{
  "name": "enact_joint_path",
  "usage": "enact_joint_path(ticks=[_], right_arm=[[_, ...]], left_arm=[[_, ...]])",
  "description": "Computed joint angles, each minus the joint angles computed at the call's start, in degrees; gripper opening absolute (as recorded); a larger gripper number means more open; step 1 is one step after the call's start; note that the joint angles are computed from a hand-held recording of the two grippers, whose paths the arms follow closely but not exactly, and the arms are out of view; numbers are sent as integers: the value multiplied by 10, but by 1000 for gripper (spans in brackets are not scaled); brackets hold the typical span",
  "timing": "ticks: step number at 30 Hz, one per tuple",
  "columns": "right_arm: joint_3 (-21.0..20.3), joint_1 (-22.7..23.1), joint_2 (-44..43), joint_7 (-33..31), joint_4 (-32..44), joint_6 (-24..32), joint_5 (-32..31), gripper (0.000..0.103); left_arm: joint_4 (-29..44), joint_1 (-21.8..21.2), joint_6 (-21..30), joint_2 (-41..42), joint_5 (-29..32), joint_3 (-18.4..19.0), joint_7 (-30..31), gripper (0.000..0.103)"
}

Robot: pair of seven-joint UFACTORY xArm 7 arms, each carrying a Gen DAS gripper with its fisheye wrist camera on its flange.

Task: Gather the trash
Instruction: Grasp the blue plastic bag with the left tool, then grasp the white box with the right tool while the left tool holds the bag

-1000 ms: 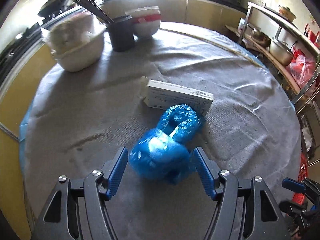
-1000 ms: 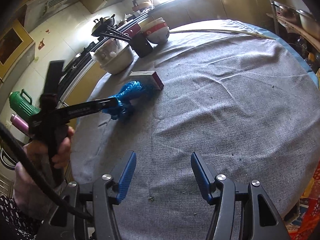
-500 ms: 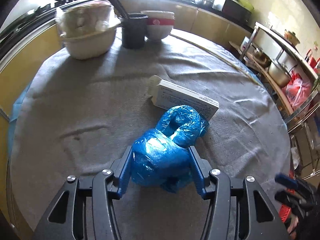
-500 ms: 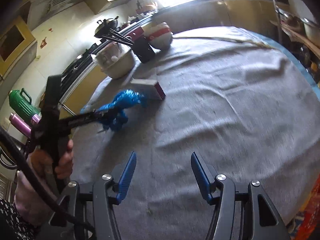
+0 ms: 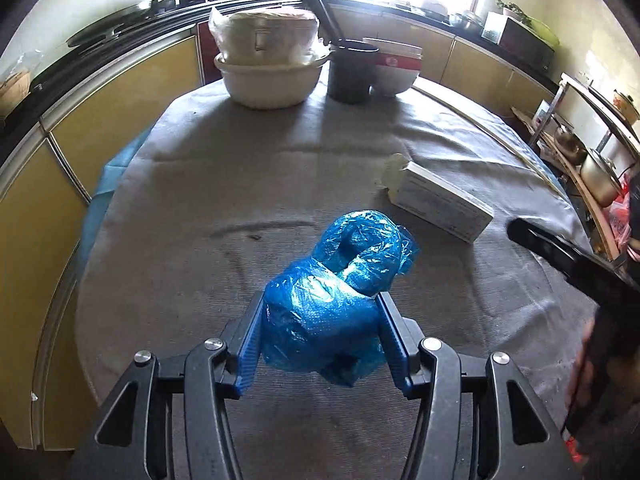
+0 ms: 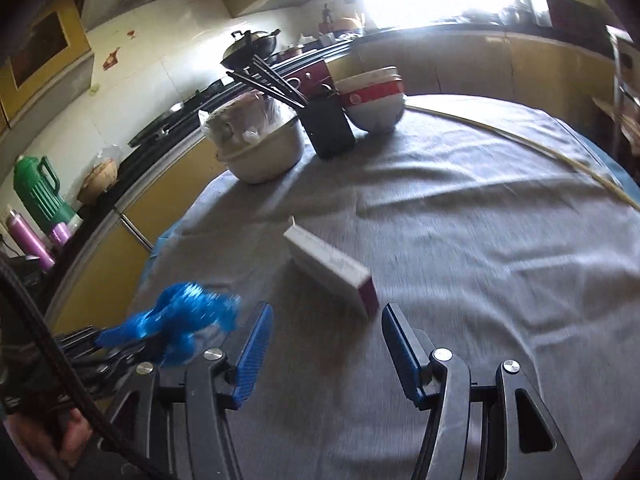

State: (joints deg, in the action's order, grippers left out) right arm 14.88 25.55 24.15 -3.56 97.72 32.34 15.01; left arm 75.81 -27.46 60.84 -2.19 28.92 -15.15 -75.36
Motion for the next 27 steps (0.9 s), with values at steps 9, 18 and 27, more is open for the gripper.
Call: enact_joint_path(ticks=[9,18,27], right_arm=[[-9,25,148,-26,189,81,-42,59],[-14,38,106,-27,114,38,-47,17],[21,-26,-92,-47,-151,-51,59,17]], left_arm=[[-11,7,-27,2,-22,5,3,55],[-4,3,-19,3,-34,4,4,55],[28,-23,9,14,-20,-14,-4,55]])
